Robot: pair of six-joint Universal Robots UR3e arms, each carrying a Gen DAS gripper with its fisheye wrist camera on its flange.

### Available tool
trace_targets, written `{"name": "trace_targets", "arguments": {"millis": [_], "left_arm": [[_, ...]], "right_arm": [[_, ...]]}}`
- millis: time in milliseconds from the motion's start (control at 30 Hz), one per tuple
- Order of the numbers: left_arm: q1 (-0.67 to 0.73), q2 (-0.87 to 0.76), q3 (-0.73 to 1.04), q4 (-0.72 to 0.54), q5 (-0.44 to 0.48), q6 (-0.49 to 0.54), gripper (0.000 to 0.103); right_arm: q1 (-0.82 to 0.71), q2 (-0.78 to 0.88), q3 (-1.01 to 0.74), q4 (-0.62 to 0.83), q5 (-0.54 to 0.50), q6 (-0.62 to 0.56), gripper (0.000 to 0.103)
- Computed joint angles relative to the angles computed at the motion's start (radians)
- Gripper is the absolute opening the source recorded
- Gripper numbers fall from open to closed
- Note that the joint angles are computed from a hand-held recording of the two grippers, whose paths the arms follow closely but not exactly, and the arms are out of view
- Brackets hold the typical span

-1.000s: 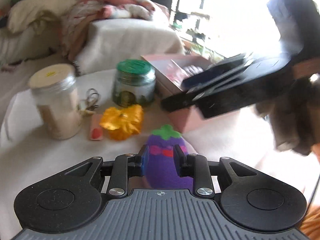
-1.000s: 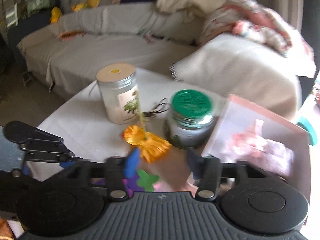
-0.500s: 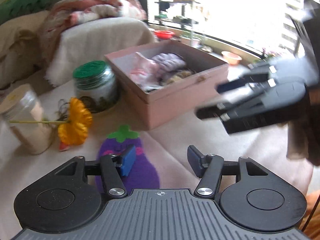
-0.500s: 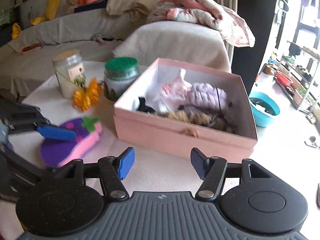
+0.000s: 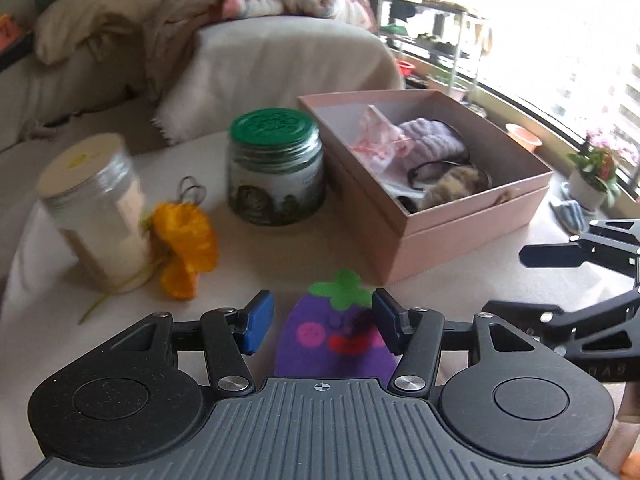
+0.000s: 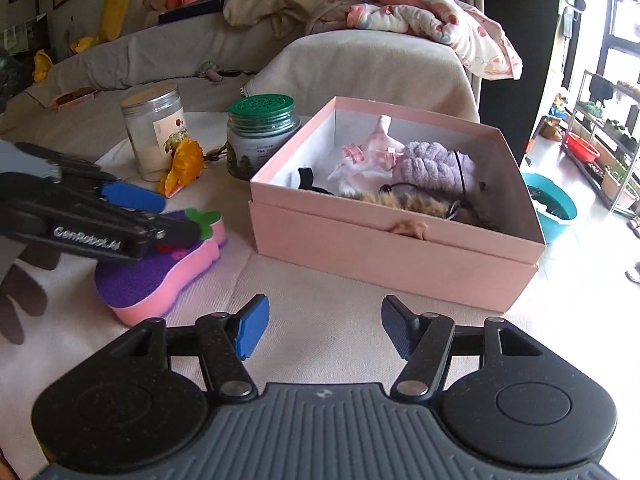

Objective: Organize soft objects

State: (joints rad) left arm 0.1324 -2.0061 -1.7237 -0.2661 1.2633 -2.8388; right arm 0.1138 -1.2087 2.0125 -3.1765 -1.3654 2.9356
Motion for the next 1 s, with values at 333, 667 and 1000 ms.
{"name": "trace_targets", "arguments": {"millis": [333, 667, 1000], "left_arm": [[-0.013, -0.032, 0.104, -0.170, -0.022, 0.133, 0.060], [0.061, 0.021, 0.017, -0.168, -0.119, 0.182, 0.060], [0.418, 0.293, -0.209, -0.168, -0.282, 0.182, 0.060]], "right_arm": [[0.009, 0.003, -0.008, 0.044, -0.001, 0.005, 0.065], [0.031, 0.014, -0.039, 0.064, -0.013, 0.008, 0.065], [0.189, 0.217, -0.408, 0.100, 0.010, -0.019, 0.064]]}}
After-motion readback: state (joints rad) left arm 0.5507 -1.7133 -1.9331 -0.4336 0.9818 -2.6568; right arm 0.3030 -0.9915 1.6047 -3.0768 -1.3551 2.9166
